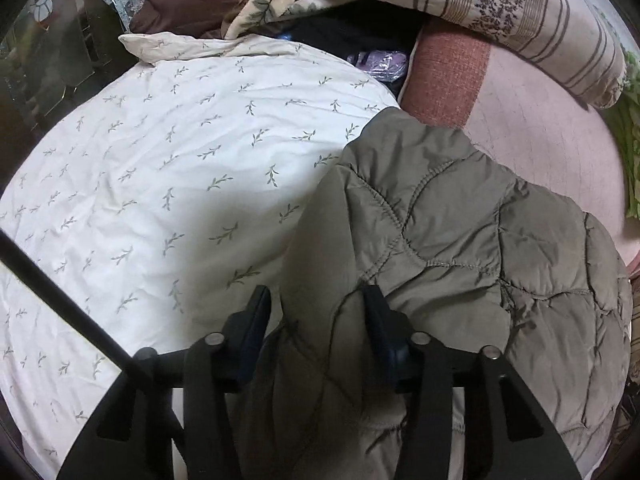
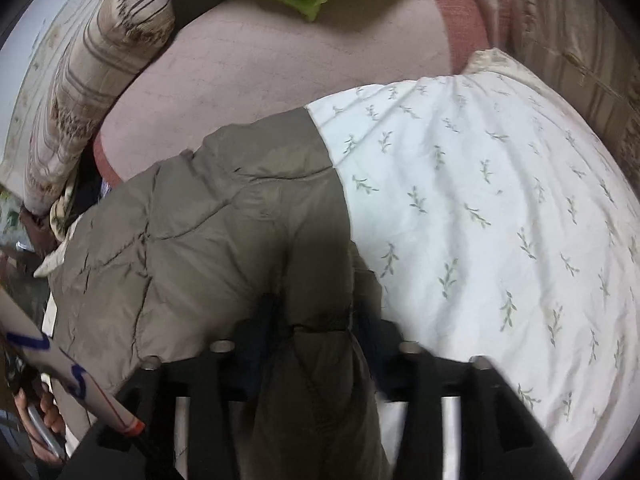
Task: Fold large clothes
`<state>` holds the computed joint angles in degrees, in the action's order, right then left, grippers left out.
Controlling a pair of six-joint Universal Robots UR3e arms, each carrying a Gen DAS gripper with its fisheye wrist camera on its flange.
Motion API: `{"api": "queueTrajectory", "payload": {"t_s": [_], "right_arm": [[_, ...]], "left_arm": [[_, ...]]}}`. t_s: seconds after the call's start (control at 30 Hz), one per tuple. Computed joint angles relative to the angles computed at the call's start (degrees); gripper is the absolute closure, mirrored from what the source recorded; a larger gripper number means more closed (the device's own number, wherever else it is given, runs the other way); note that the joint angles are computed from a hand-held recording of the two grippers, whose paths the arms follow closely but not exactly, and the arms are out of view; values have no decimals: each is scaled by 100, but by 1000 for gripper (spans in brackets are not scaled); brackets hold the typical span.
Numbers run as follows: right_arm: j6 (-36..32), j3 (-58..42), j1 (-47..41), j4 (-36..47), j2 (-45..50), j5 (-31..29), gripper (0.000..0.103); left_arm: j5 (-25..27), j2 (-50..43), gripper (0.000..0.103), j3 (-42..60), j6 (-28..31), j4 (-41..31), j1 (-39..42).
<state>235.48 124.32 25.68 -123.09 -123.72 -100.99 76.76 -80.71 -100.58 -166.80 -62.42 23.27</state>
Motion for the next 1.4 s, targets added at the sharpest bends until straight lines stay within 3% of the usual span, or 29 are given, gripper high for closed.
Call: {"api": "queueTrajectory", "payload": {"t_s": [0.2,0.4,0.53,0.67,0.8,0.9,0.97,1.03,1.13,1.3,1.4], "right_arm": [[69,242,-229,-456,-463,302,24],[-81,218,-309,-388,-130,503,23],[-160,471,-661,-381,-340,889,21],[-133,350,-601,-75,-196,702,14],[-303,670,-1103,-95,-717,1161,13],[24,559,-611,-320,-740,776,13],[176,776,-264,-780,-937,677,13],[620,826,470,-1126,-841,150,13],[1607,527,1835,-836,-375,-1020,13],[3376,520,3373,-554,-132,-1693,14],[4287,519,4106,-462,-11,-2092,14]], "left_arm": [[-530,385,40,41,75,-302,329],[27,-129,38,129,86,-228,-127],[-221,-271,33,150,-7,-367,85],[-395,-254,33,101,0,-450,211],[-349,-167,33,53,-15,-403,196],[-291,166,33,3,-8,-543,257],[-562,635,33,-169,221,-762,508],[-955,1130,33,-328,601,-1237,930],[-1472,1937,33,-536,1337,-2240,1816],[-1954,2702,31,-384,2887,-4850,3721],[-1967,2986,30,-340,3593,-5893,4617]]}}
